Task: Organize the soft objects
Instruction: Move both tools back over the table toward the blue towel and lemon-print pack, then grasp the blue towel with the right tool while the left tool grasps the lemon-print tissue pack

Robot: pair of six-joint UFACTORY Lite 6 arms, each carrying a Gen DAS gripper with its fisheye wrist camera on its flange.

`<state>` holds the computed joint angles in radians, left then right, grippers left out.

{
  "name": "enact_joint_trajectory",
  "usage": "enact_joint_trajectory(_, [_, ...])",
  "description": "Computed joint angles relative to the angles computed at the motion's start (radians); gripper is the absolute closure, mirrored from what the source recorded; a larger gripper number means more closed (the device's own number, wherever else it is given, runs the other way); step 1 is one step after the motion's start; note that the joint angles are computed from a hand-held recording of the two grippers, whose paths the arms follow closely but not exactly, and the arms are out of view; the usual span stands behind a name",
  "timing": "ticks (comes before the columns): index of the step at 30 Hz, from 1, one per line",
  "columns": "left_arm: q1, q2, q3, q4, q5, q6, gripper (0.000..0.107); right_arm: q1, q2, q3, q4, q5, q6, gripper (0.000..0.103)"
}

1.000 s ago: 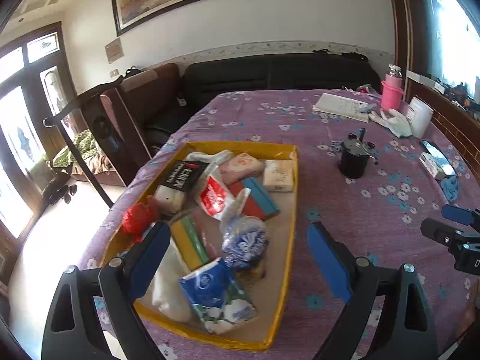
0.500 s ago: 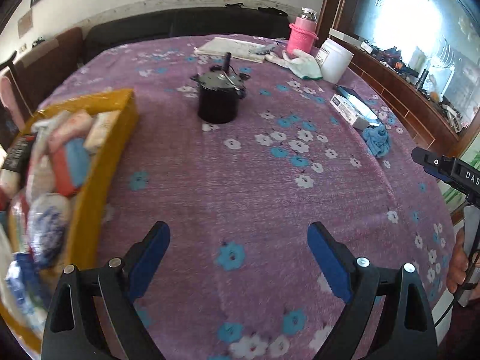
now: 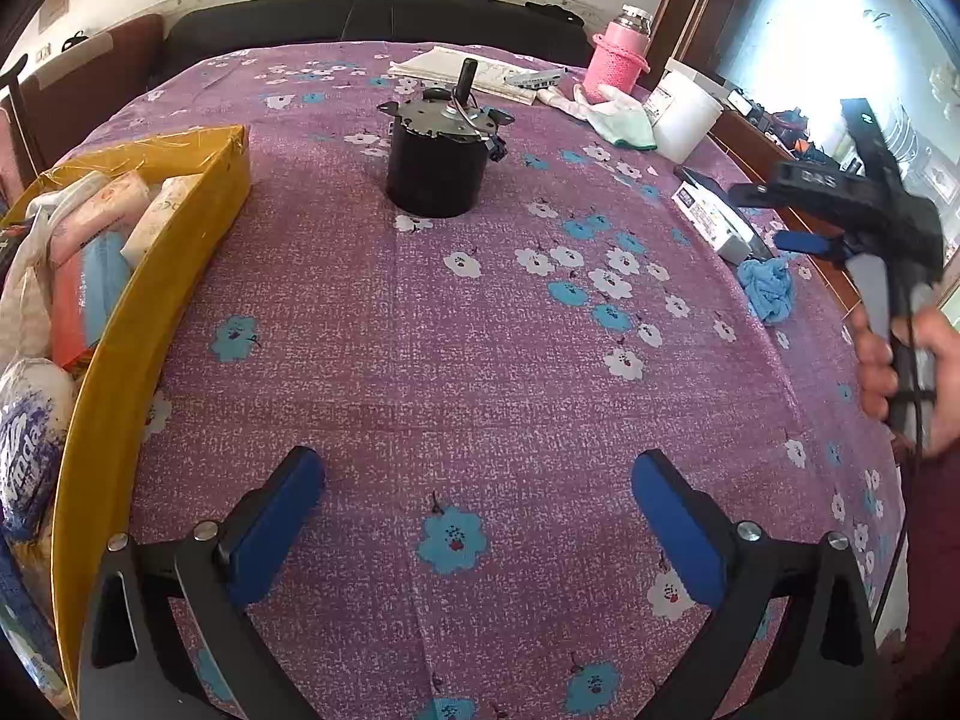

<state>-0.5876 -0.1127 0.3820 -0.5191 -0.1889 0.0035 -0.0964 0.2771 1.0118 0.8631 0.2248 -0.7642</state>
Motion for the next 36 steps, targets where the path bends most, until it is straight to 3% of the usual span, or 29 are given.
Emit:
enact_joint_trajectory(4, [0.012, -0.01, -0.013, 0.106, -0.008, -0.106, 0.004, 0.052, 0.125, 0.133, -0.411, 0.002, 0.419, 0.018])
enact_joint_trajectory(7, [0.015, -0.013, -0.016, 0.137, -0.011, -0.138, 0.004, 0.08, 0.188, 0.193, -0.513, 0.052, 0.536, 0.046])
enact_joint_trajectory(9, [0.019, -0.016, -0.019, 0.158, -0.011, -0.159, 0.004, 0.089, 0.168, 0.161, -0.387, 0.042, 0.404, 0.047])
enact_joint_trajectory(12, [0.022, -0.017, -0.02, 0.184, -0.012, -0.184, 0.004, 0.133, 0.084, 0.072, -0.103, 0.115, 0.09, 0.047])
enact_joint_trajectory(16, [0.018, -0.017, -0.017, 0.157, -0.007, -0.158, 0.004, 0.215, -0.014, -0.066, 0.11, 0.325, -0.215, 0.045])
enact_joint_trajectory(18, [0.023, -0.022, -0.021, 0.194, -0.007, -0.192, 0.004, 0.25, -0.136, -0.176, 0.153, 0.361, -0.285, 0.044])
enact_joint_trajectory(19, [0.025, -0.025, -0.024, 0.21, -0.008, -0.208, 0.004, 0.24, -0.199, -0.219, 0.171, 0.365, -0.302, 0.042])
enact_joint_trajectory(21, [0.027, -0.026, -0.026, 0.224, -0.01, -0.222, 0.004, 0.128, -0.323, -0.289, 0.233, 0.423, -0.355, 0.025])
enact_joint_trajectory(22, [0.027, -0.026, -0.027, 0.224, -0.01, -0.222, 0.004, 0.057, -0.366, -0.309, 0.258, 0.447, -0.369, 0.022])
enact_joint_trajectory(25, [0.025, -0.027, -0.027, 0.204, -0.008, -0.202, 0.004, -0.112, -0.481, -0.363, 0.211, 0.338, -0.322, 0.02])
enact_joint_trajectory(29, [0.015, -0.025, -0.023, 0.135, -0.006, -0.139, 0.004, -0.222, -0.438, -0.388, 0.195, 0.23, -0.342, 0.02])
enact_joint_trajectory(32, [0.004, -0.019, -0.016, 0.052, -0.004, -0.06, 0.004, -0.219, -0.371, -0.413, 0.33, 0.182, -0.453, 0.021])
enact_joint_trajectory(36, [-0.023, -0.001, 0.004, -0.17, -0.002, 0.156, 0.004, -0.113, -0.256, -0.402, 0.683, 0.028, -0.744, 0.021])
